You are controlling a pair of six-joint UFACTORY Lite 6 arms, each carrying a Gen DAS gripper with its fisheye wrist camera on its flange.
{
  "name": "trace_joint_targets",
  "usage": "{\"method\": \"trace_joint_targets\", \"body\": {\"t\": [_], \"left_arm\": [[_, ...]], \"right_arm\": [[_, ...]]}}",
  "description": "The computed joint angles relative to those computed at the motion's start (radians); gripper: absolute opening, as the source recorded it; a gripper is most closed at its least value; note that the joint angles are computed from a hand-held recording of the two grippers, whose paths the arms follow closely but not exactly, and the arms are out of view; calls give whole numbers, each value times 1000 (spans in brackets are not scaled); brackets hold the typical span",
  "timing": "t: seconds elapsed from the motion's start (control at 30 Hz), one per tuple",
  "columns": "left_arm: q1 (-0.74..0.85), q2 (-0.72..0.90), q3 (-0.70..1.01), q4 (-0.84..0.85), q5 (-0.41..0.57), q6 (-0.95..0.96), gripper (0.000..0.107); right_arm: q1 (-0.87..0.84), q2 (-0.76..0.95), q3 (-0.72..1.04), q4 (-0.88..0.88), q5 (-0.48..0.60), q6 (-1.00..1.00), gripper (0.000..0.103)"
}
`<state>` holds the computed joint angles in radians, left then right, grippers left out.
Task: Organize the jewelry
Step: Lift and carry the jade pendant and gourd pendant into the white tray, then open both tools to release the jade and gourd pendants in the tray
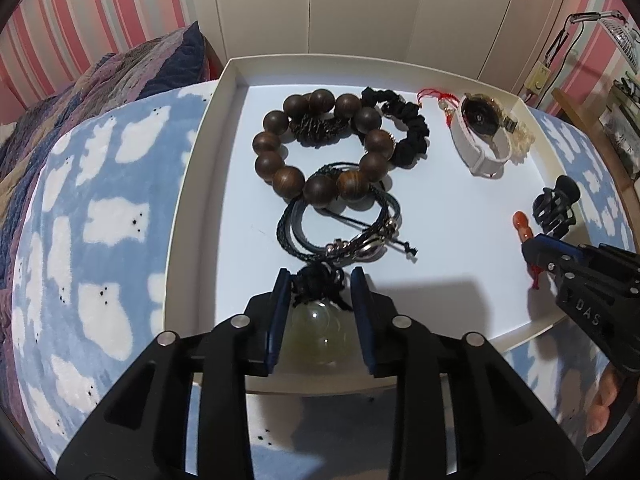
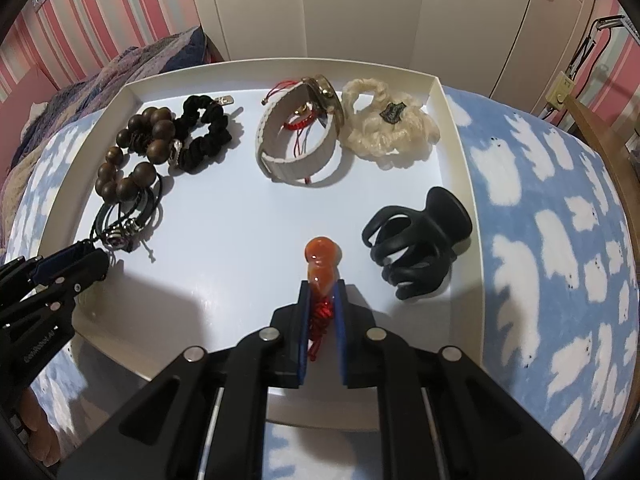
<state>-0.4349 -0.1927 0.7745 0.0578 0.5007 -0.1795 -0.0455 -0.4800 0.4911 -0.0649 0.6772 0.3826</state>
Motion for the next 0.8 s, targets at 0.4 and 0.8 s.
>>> {"method": "trace_joint_targets", "body": {"t": [0.4,0.8], "left_arm": [[-16,6,-14,34,-15,-31,36],[-47,-21,-17,26,9,-57,56]], "right_arm": [[-31,-71,-26,3,59,-33,16],[-193,-159,-44,116,111,-225,35]]}}
